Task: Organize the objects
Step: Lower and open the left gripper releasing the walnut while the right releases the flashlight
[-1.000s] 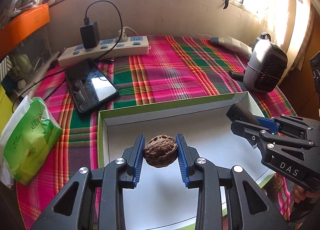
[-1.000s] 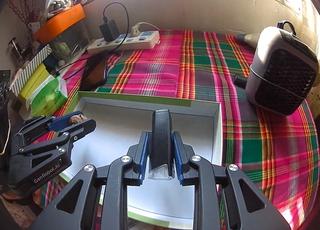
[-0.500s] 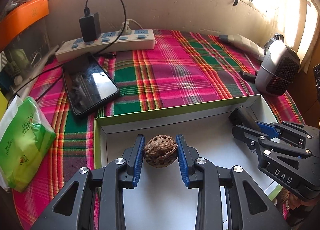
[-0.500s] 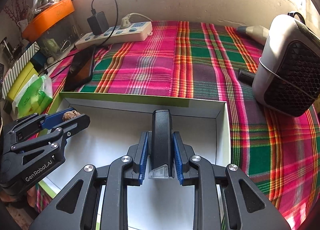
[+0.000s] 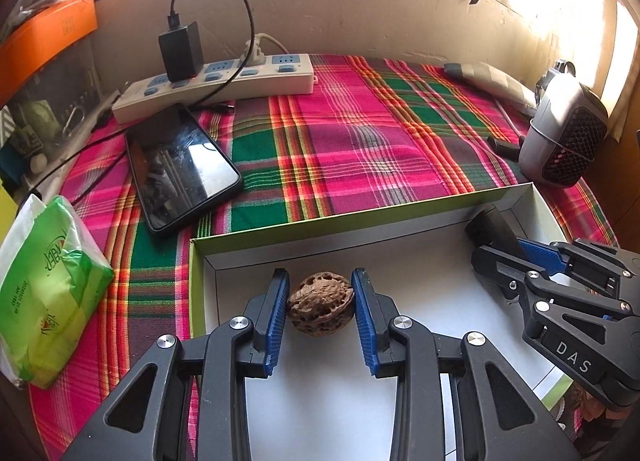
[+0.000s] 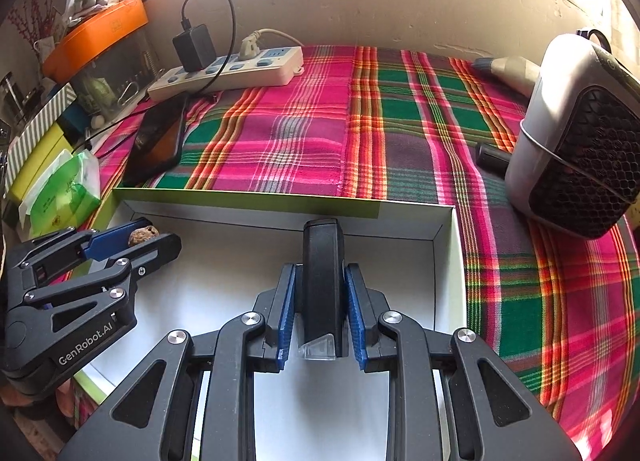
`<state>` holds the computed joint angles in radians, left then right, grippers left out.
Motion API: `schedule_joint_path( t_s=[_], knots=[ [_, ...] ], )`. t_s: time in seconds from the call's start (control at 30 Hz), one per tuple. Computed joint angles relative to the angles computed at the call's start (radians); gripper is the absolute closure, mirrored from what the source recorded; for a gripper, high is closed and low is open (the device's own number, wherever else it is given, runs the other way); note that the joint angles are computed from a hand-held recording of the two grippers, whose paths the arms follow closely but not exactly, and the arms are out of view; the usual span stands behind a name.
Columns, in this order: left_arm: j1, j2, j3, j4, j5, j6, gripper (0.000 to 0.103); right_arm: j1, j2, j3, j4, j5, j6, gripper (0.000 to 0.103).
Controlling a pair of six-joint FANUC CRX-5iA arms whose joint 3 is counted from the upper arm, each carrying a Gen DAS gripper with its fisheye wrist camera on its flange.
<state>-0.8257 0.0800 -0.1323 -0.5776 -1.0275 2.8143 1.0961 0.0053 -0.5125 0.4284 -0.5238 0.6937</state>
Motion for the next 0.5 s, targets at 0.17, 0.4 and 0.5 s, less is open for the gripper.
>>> schedule_joint_path(
  t_s=[0.17, 0.4, 0.5],
  knots=[
    [-0.004, -0.002, -0.003, -0.001, 0.003, 0.02, 0.073, 0.001, -0.007, -0.004, -0.015, 0.016, 0.015, 0.07],
    [-0.034, -0.025, -0.008, -0.018, -0.018, 0.048, 0.072, 0.013, -0.035, -0.04, 0.048, 0.029, -0.058, 0.047],
    [-0.057, -0.036, -0.005, -0.038, -0.035, 0.073, 0.072, 0.015, -0.056, -0.058, 0.057, 0.033, -0.081, 0.047]
  ],
)
